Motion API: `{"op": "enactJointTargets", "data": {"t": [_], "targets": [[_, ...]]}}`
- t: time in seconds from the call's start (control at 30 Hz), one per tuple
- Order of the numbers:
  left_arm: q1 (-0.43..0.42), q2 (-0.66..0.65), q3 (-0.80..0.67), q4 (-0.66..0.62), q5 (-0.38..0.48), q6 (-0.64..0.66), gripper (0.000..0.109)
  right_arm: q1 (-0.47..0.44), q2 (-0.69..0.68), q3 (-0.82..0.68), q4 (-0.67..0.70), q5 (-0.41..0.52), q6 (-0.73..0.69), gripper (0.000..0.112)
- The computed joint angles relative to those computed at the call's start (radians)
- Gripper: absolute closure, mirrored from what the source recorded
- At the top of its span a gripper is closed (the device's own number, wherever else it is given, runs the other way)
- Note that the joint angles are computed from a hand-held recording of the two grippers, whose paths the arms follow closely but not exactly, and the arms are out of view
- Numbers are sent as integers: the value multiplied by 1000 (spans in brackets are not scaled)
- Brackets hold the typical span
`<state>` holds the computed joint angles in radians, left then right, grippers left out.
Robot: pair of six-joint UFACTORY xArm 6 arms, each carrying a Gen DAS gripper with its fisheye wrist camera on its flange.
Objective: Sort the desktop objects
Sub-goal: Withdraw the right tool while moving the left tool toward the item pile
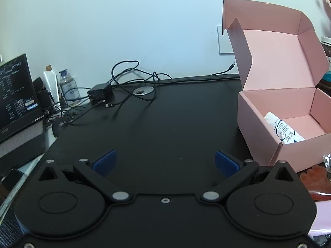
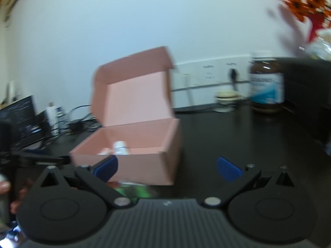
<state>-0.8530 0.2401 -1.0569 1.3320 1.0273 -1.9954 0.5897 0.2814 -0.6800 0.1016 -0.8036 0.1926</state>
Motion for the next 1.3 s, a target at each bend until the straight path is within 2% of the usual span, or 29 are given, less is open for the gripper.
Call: {"op": "enactJointTargets", "data": {"t": [0.13, 0.3, 0.43, 0.57, 0.7, 0.97, 1.17, 1.3], "targets": [[-2, -13, 16, 12, 0, -34, 6, -34, 8, 6, -8, -25, 67, 10], [1, -18, 22, 16, -8, -35, 6, -57, 25, -10, -24, -10, 108, 10], [-24, -3, 2, 2, 51, -16, 6, -104, 23, -9, -148, 26, 229, 10], [-50, -9, 11, 18, 92, -35, 6, -124, 33, 0, -192, -16, 288, 10], [-61, -50, 55, 35, 33, -24, 6, -140, 48, 0, -223, -47, 341, 10], [-175, -126, 140, 103, 45, -57, 6, -179, 74, -11, -297, -88, 469, 10], [-301, -72, 94, 86, 100, -35, 6, -185, 79, -16, -314, -90, 481, 10], [-321, -45, 57, 128, 37, -47, 7, -182, 76, -19, -318, -81, 466, 10]]}}
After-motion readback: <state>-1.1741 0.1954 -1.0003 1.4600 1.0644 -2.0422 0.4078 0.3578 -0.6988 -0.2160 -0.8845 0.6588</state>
